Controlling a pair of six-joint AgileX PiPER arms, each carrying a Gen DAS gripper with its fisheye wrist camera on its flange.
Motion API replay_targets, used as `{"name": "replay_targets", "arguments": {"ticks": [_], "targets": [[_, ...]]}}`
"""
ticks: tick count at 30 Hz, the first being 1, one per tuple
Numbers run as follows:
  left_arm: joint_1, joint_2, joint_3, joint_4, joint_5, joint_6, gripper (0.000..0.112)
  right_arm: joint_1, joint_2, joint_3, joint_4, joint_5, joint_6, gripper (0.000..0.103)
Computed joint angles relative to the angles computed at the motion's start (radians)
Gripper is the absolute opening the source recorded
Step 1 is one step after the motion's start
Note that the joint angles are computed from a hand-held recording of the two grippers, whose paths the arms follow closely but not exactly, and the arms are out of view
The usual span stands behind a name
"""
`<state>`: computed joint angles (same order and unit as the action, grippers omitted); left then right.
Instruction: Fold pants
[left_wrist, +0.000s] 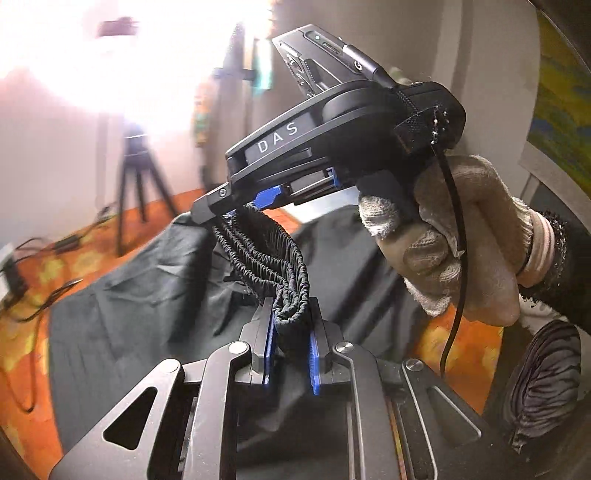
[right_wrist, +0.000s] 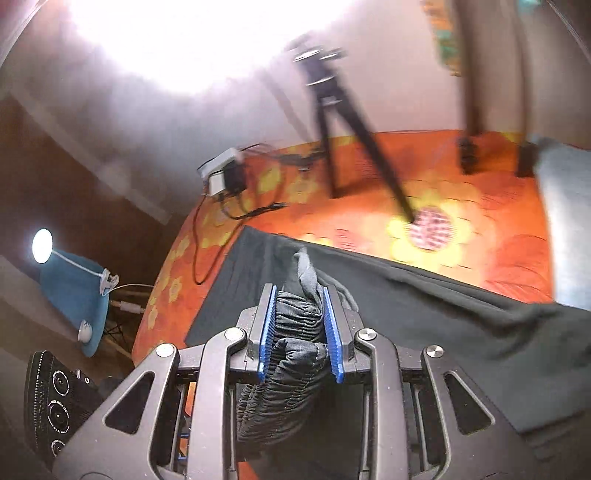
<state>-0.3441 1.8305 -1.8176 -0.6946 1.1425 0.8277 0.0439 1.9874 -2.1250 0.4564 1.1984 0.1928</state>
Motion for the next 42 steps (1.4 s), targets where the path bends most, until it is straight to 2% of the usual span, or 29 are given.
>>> {"name": "replay_targets", "arguments": {"ticks": [6,14,21,23,25,27,28,29,31,36,40,42], "targets": [[-0.162,0.041,-0.055,0.044,-0.021,-0.082,0.013,-0.16,-0.166,0.265,0.057,-0.038,-0.129,0.026],[-0.327,0.153,-0.186,0.103,-0.019,-0.177,0.013,-0.363,-0.276,0.458,0.128,-0.029,-0.269,0.026],[-0.409,0.268,-0.304,0.174,-0.016,-0.244,0.014,-0.508,-0.277,0.548,0.181,-0.017,-0.369,0.026],[-0.421,0.301,-0.35,0.19,0.009,-0.277,0.015,-0.523,-0.264,0.558,0.182,-0.018,-0.388,0.027],[-0.436,0.319,-0.371,0.196,0.029,-0.291,0.022,-0.534,-0.252,0.554,0.169,-0.011,-0.389,0.029],[-0.448,0.308,-0.357,0.191,0.051,-0.295,0.036,-0.541,-0.264,0.553,0.138,-0.023,-0.379,0.035],[-0.46,0.291,-0.323,0.2,0.044,-0.294,0.039,-0.542,-0.275,0.55,0.109,-0.035,-0.366,0.044],[-0.465,0.28,-0.308,0.212,0.038,-0.296,0.044,-0.55,-0.284,0.548,0.096,-0.04,-0.362,0.048],[-0.458,0.236,-0.261,0.216,0.032,-0.284,0.045,-0.566,-0.313,0.554,0.076,-0.057,-0.354,0.05],[-0.372,0.123,-0.117,0.22,-0.002,-0.27,0.045,-0.579,-0.378,0.581,0.073,-0.024,-0.385,0.05],[-0.251,0.019,-0.011,0.238,-0.027,-0.244,0.045,-0.537,-0.405,0.622,-0.028,-0.008,-0.31,0.05],[-0.196,-0.035,0.05,0.262,-0.055,-0.235,0.045,-0.55,-0.406,0.655,-0.002,-0.006,-0.314,0.05]]}}
